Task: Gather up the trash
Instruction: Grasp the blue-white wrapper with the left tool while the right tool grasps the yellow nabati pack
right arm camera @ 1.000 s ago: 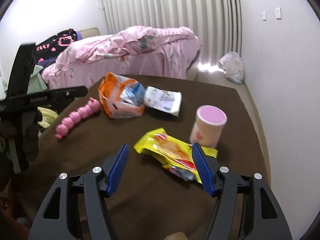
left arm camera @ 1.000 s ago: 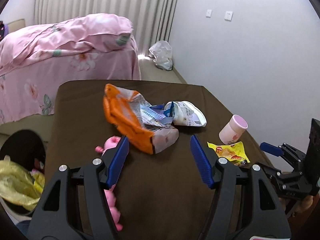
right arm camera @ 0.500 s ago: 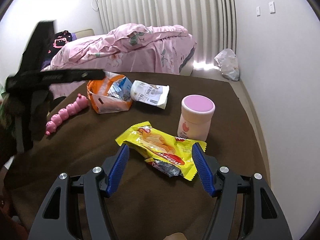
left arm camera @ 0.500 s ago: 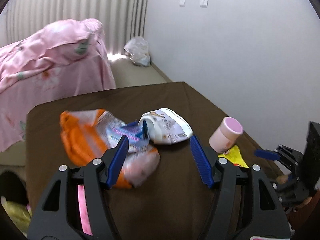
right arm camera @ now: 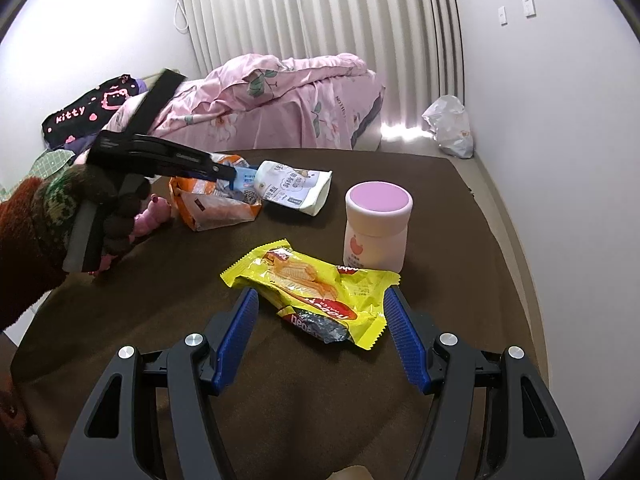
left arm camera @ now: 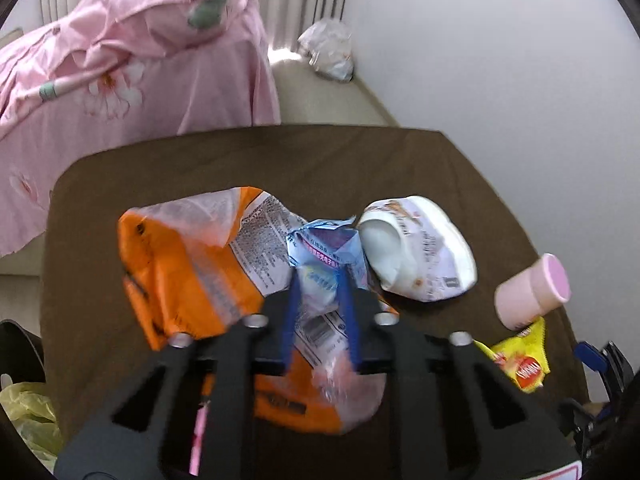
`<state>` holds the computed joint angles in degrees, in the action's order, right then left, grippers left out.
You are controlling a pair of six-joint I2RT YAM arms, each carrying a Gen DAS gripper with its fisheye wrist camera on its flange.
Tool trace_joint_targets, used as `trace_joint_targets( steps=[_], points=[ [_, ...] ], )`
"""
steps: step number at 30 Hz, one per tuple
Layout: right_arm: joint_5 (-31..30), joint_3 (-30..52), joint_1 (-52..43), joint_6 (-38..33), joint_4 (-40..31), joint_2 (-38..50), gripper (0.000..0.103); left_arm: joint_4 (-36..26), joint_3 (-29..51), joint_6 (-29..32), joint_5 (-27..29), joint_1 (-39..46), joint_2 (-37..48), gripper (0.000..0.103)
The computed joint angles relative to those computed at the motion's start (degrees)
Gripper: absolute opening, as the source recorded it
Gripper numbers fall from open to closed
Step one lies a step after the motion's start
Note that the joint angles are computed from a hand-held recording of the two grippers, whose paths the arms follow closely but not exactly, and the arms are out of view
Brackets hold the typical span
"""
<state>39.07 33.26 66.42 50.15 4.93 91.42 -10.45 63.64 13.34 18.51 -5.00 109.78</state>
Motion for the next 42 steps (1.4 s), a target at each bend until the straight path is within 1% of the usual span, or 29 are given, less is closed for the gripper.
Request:
trace_joint_targets(
  steps=[2,5,7,8,10,12,13,14,15,16,17,18,19,21,22,24,26,28,29,30,32,33,35,36,40,42],
  points=[
    [-0.1,0.5,-0.2,-0.1,-0.6,0.2,0.061,-0.2,-2.8,-0.5,2.0,1.2,-3.2,0.007],
    [-0.1,1.5,-1.2,-1.0,-2.8,0.1,0.061,-0.9,-9.0,0.3,8.1,3.8,-10.4,0.007],
    [-1.7,1.0,-3.2,-2.4,-2.1,-0.5,0.061,-2.4,-13.0,1.4,11.7,5.6,-15.5,0.007],
    [-3.7,0.2,-4.9,-3.3,-0.6,-0.9,0.061,-4.1,-14.4,2.4,14.1,6.8,-17.5,0.007],
    [-8.1,-1.5,-8.6,-4.1,2.8,-1.2,0.061,-7.2,-16.9,4.9,17.4,9.0,-20.6,0.007],
    [-12.6,-2.8,-12.1,-4.7,6.4,-0.7,0.061,-8.9,-19.1,7.5,18.4,10.6,-22.7,0.007],
    [-14.9,-2.5,-13.9,-4.2,6.7,0.3,0.061,-9.1,-20.2,8.6,18.3,11.1,-23.6,0.007],
    [-15.8,-1.8,-14.7,-3.7,6.1,1.3,0.061,-8.4,-21.0,9.1,18.3,11.5,-23.8,0.008],
    [-16.3,-1.2,-14.9,-3.3,5.8,2.0,0.061,-7.6,-21.4,9.1,18.5,11.8,-24.0,0.012],
    [-16.6,-0.6,-14.6,-2.9,5.8,2.8,0.061,-6.0,-21.3,8.1,18.7,11.9,-23.6,0.028],
    [-16.5,-0.2,-14.1,-2.7,5.8,3.3,0.061,-4.1,-20.6,6.3,20.0,12.2,-22.5,0.038],
    [-16.2,0.4,-13.2,-2.6,5.6,3.9,0.061,-2.3,-19.6,4.9,21.3,12.4,-20.9,0.054],
    [-15.9,0.9,-12.6,-2.5,5.2,4.2,0.061,0.0,-18.4,2.6,22.1,11.8,-19.2,0.057],
    [-14.7,2.4,-10.9,-2.4,3.3,5.4,0.061,2.2,-15.1,0.4,21.1,9.2,-15.4,0.059],
    [-13.9,3.7,-9.9,-2.5,1.3,6.3,0.061,3.1,-12.9,-0.2,19.2,7.3,-13.1,0.059],
    [-13.0,4.7,-8.8,-2.6,-0.8,6.7,0.061,5.3,-9.3,-1.2,12.9,3.4,-9.2,0.059],
    [-12.6,5.1,-8.1,-2.7,-1.4,6.8,0.061,2.7,-2.2,-1.8,6.9,0.1,-2.6,0.059],
    [-12.5,4.7,-7.7,-2.5,-1.1,6.7,0.061,-0.7,4.1,-4.1,2.9,-1.4,3.1,0.059],
    [-12.7,4.4,-7.6,-2.3,-1.0,6.6,0.061,-2.2,6.2,-4.7,2.1,-1.6,5.0,0.059],
    [-12.9,4.3,-7.5,-2.1,-0.9,6.5,0.061,-4.8,8.7,-5.4,1.3,-1.7,6.9,0.058],
    [-13.4,4.2,-7.2,-1.8,-1.0,6.6,0.061,-7.6,10.8,-5.8,1.9,-1.2,8.8,0.043],
    [-14.0,4.7,-7.3,-2.1,-1.3,7.0,0.061,-8.0,10.7,-5.7,2.4,-0.8,9.0,0.030],
    [-15.7,6.2,-7.2,-2.6,-3.1,8.5,0.062,-6.0,8.7,-4.9,2.8,-0.2,8.2,0.018],
    [-15.2,7.1,-6.8,-2.8,-4.5,8.8,0.062,-5.1,7.7,-4.2,2.4,0.0,7.6,0.008],
    [-13.3,9.3,-5.4,-2.8,-8.6,10.0,0.062,-1.1,2.9,-2.7,3.8,1.8,4.4,0.004],
    [-14.4,9.7,-5.3,-2.2,-10.4,9.5,0.062,-0.2,0.8,-2.3,5.3,2.9,2.5,0.004]
  ],
)
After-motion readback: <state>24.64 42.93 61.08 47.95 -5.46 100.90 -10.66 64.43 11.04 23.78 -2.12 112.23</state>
